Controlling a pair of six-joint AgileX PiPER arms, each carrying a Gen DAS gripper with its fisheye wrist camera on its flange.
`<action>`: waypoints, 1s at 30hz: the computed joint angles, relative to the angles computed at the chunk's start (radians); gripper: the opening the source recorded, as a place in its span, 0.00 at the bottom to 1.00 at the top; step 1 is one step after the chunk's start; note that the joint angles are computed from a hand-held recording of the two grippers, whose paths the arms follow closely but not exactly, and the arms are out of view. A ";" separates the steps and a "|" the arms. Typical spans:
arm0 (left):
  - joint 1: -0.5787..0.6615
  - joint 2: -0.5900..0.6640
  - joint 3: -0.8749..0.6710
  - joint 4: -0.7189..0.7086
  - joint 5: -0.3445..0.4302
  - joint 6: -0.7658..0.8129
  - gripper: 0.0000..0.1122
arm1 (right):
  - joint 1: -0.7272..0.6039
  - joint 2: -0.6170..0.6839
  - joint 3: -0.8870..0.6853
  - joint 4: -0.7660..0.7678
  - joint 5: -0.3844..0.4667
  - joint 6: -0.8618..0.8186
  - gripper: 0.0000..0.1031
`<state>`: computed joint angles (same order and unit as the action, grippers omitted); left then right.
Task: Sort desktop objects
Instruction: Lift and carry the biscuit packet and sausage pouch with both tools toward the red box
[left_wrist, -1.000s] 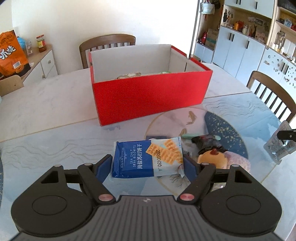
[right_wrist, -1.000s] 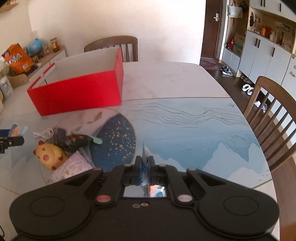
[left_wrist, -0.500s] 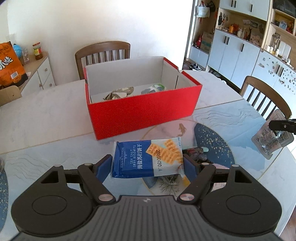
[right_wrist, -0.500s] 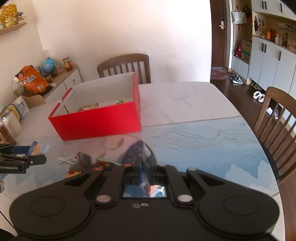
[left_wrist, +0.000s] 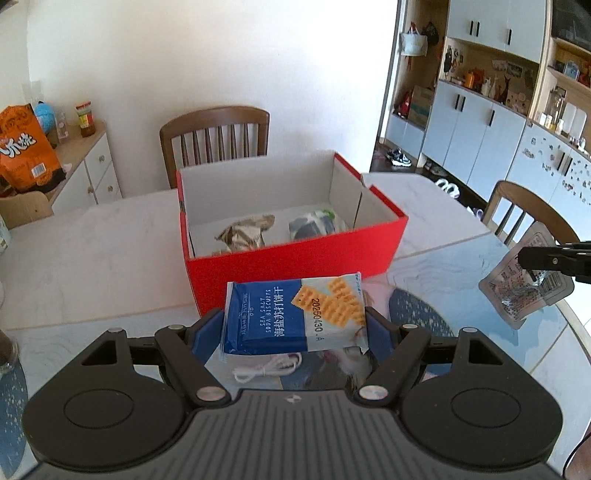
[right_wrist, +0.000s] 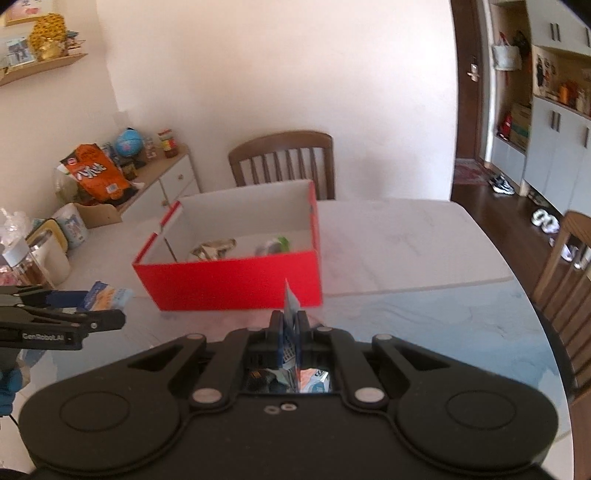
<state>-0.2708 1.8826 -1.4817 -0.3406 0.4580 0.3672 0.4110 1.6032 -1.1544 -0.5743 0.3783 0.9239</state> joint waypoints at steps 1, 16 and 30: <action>0.002 0.006 -0.015 0.000 0.004 -0.003 0.71 | -0.005 0.008 -0.021 0.028 0.002 -0.036 0.05; 0.009 0.142 -0.309 0.097 0.096 -0.122 0.71 | -0.081 0.164 -0.347 0.406 0.039 -0.467 0.05; 0.032 0.382 -0.745 0.178 0.298 -0.201 0.71 | -0.120 0.365 -0.660 0.602 0.137 -0.663 0.05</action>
<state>-0.2392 2.2646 -2.2265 -0.1621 0.7557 0.1662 0.2913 1.9683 -1.8149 0.0281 0.5149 0.2610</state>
